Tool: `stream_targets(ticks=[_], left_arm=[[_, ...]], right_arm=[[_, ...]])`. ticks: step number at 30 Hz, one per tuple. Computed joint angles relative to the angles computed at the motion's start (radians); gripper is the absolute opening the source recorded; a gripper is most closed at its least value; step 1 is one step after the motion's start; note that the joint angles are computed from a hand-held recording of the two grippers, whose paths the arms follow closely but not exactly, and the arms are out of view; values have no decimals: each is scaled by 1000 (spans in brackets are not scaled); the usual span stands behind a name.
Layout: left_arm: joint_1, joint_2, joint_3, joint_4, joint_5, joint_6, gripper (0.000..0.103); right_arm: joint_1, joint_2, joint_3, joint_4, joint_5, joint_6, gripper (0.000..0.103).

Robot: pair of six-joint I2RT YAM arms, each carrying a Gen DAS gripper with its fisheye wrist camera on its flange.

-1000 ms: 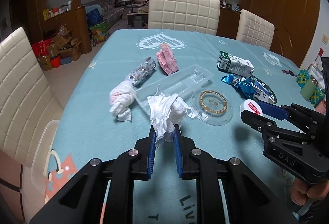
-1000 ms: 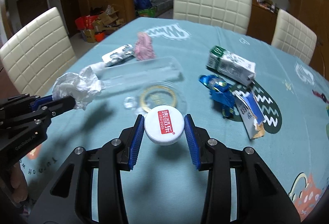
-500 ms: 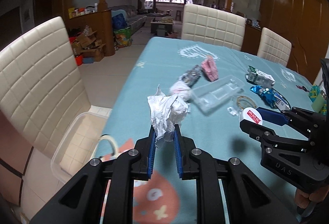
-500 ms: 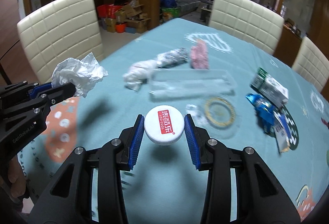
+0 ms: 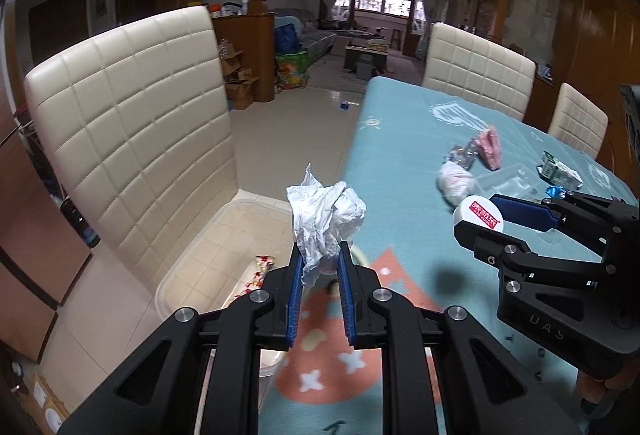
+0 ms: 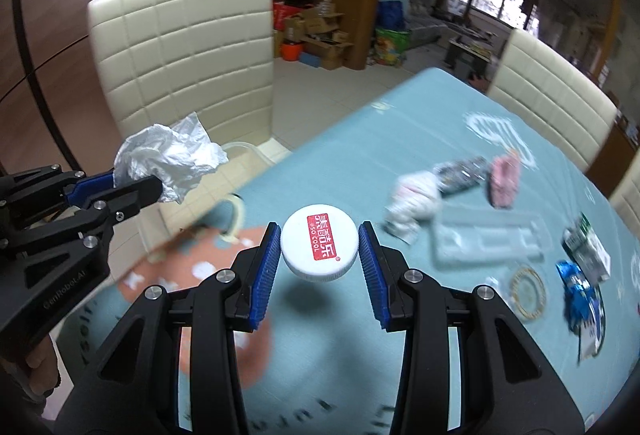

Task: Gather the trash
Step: 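Carry the tissue and the white lid with both tools over the clear bin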

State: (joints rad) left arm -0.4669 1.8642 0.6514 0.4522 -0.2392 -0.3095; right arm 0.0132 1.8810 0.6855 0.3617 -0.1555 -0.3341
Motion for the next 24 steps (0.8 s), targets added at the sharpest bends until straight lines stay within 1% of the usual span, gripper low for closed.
stream_targets(ticks=[9,14,18,24], left_arm=[[94,17,-20,33,8,13,17],[132,34,-3,27,15,19,17],[151,45,5,25,-12,21,17],[190,62,18,29,-12,31,17]], right_arm=[[136,60,86,-27,53,22,42],[173,81,126,-36,75,21,42],[188,96,160,-46,86,26,42],[201,130,210,-61,104,29,42]])
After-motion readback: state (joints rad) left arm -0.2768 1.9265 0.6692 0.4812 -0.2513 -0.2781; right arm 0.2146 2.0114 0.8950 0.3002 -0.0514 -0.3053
